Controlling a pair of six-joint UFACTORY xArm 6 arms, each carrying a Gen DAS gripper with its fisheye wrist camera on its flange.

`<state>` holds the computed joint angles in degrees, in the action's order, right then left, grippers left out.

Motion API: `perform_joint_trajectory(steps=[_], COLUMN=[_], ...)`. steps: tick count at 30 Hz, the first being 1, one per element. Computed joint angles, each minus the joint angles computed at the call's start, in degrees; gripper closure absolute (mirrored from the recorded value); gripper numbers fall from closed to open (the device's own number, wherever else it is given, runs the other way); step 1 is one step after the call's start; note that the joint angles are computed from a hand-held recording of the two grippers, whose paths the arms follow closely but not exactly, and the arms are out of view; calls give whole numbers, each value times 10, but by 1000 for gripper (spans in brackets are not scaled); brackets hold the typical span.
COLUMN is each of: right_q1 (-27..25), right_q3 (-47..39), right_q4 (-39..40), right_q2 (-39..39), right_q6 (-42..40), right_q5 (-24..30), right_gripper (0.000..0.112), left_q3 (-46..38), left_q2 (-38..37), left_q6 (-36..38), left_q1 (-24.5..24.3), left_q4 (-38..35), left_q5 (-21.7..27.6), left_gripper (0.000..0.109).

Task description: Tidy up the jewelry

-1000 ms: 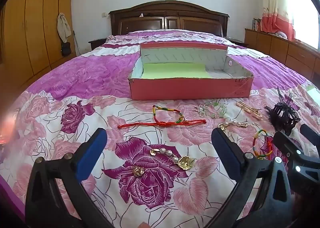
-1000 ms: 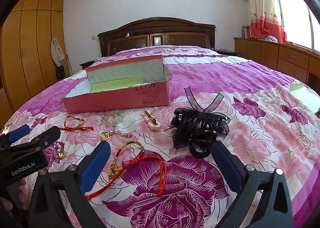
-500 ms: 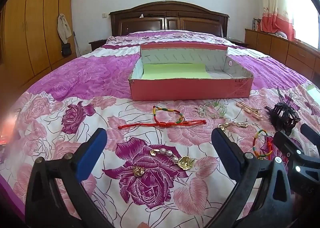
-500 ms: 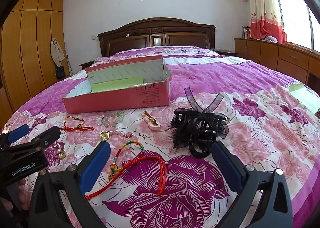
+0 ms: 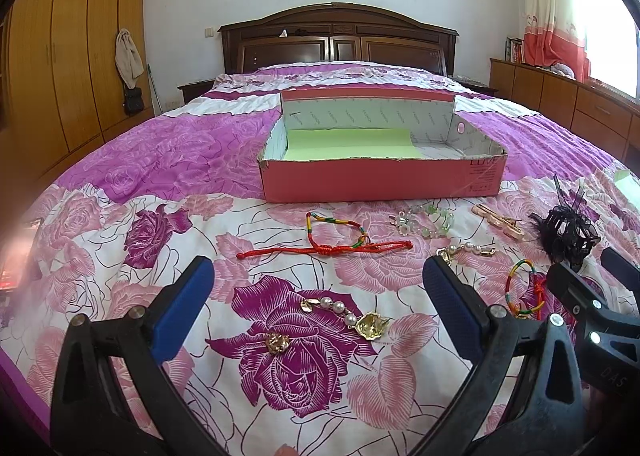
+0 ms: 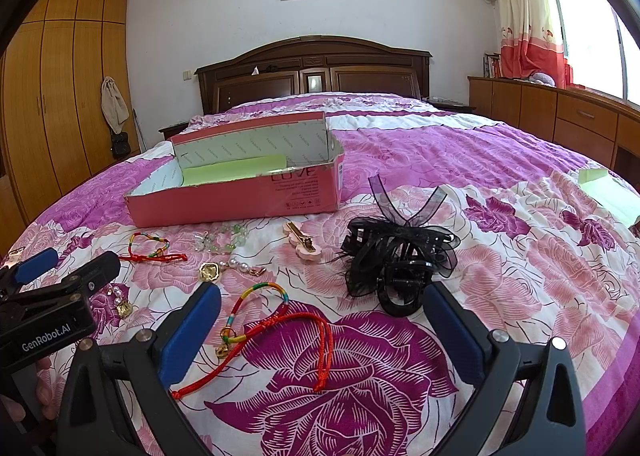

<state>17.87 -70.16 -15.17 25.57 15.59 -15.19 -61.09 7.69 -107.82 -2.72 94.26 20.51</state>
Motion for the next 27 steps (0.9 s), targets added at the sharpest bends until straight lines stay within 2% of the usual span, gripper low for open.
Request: perform_joint_trajectory(steps=[27], right_q1=[0], right_q3=[0], right_q4=[3], right_q2=[0], right_q6=[-3], right_q5=[-1], right_gripper=[9], left_q3=[0], left_q2=[0], left_q6=[-4], left_q1=[-1], left_q4=[5], left_q5=[2], left_gripper=[11])
